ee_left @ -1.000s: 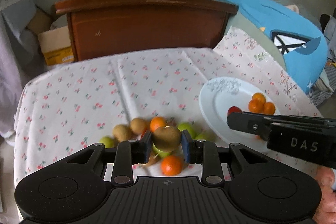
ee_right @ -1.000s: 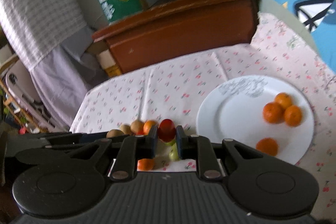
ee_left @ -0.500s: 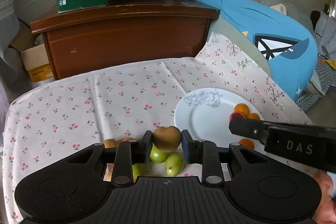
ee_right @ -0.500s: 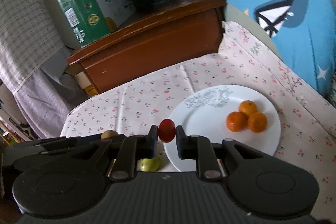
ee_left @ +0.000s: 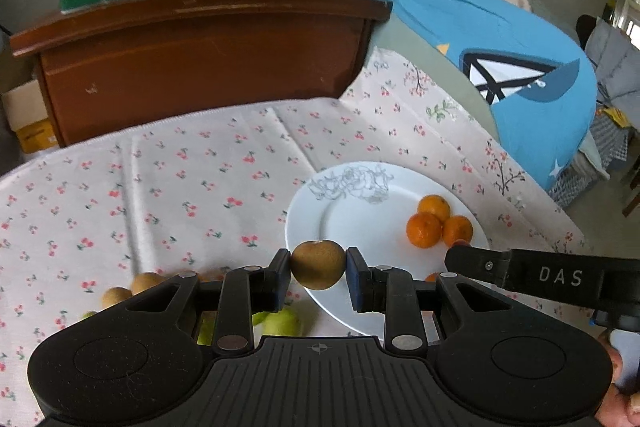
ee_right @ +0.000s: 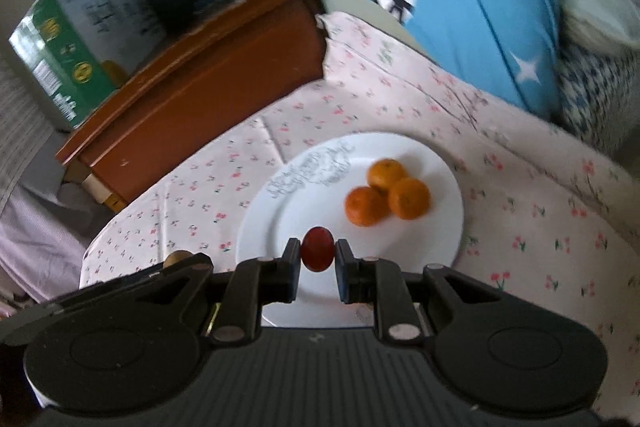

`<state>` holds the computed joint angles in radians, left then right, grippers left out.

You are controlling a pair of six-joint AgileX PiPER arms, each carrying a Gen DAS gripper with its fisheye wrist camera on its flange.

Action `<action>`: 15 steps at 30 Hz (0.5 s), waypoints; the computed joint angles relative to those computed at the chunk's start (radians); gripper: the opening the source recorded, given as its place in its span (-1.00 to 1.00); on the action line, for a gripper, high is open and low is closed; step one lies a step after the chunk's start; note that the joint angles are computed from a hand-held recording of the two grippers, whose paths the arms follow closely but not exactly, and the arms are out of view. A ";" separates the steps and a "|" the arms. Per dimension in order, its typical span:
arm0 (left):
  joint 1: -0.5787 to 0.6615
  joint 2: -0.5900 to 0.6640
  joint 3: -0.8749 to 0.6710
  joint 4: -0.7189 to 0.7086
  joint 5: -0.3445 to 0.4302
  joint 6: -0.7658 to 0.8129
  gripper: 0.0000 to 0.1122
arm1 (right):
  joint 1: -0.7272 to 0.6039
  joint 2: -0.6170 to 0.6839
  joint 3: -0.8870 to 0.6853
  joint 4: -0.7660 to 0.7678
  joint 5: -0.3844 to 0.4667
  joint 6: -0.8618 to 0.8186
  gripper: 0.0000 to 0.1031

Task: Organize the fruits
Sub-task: 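Carry the held tomato and kiwi up and over the white plate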

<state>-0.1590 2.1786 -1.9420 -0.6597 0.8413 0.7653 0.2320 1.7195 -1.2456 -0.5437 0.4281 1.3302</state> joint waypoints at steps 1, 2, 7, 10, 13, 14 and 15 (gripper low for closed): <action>-0.002 0.005 -0.004 0.002 0.001 -0.004 -0.52 | -0.004 0.002 0.002 0.006 -0.002 0.005 -0.65; -0.004 0.012 -0.008 0.006 0.002 -0.009 -0.52 | -0.005 0.005 0.001 0.000 0.001 0.016 -0.65; -0.015 0.047 -0.042 0.025 0.011 -0.039 -0.52 | -0.018 0.014 0.011 -0.026 -0.015 0.086 -0.65; -0.020 0.067 -0.063 0.025 0.027 -0.044 -0.52 | -0.029 0.017 0.017 -0.034 -0.039 0.122 -0.64; -0.028 0.071 -0.060 0.020 0.026 -0.044 -0.49 | -0.032 0.025 0.012 -0.045 -0.041 0.152 -0.58; -0.030 0.068 -0.051 0.018 0.017 -0.041 -0.48 | -0.031 0.025 0.011 -0.050 -0.039 0.160 -0.58; -0.031 0.066 -0.047 0.013 0.018 -0.035 -0.48 | -0.031 0.024 0.011 -0.054 -0.038 0.169 -0.58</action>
<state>-0.1899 2.2449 -1.9890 -0.6463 0.8590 0.7303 0.2014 1.7436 -1.2344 -0.5981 0.3903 1.4988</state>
